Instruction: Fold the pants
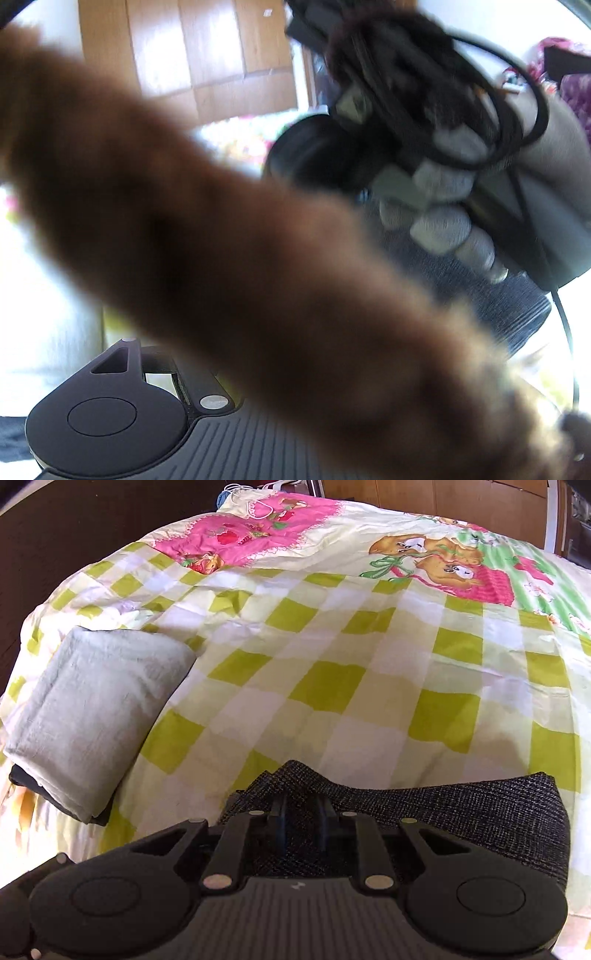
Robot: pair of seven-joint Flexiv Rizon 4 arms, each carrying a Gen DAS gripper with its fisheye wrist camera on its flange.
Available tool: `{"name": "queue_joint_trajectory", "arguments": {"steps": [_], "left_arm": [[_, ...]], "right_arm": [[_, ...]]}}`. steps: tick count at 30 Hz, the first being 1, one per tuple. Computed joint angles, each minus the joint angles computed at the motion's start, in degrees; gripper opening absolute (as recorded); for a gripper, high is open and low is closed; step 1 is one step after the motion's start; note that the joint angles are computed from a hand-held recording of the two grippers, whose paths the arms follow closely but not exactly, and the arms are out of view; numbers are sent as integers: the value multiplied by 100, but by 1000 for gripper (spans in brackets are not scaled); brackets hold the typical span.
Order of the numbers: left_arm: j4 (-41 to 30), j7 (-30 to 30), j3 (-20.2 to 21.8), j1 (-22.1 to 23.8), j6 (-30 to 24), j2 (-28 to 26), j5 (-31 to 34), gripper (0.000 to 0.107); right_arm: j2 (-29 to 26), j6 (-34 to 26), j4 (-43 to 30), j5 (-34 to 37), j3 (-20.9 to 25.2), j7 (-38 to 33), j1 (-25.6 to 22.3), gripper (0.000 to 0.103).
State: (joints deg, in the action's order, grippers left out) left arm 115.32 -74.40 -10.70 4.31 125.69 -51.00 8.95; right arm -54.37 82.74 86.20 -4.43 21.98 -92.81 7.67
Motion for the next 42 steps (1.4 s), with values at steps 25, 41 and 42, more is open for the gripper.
{"name": "queue_joint_trajectory", "arguments": {"steps": [25, 41, 42], "left_arm": [[380, 5, 251, -195, -280, 577, -571, 71], [-336, -197, -1024, 1064, -1167, -106, 21, 82], [-325, -215, -986, 1010, -1191, -110, -18, 82]], "right_arm": [[311, 1476, 2350, -402, 1900, 550, -3230, 45], [-1294, 703, 1600, -591, 3368, 245, -4134, 53], [-1251, 703, 1619, -599, 3348, 220, -4136, 47]]}}
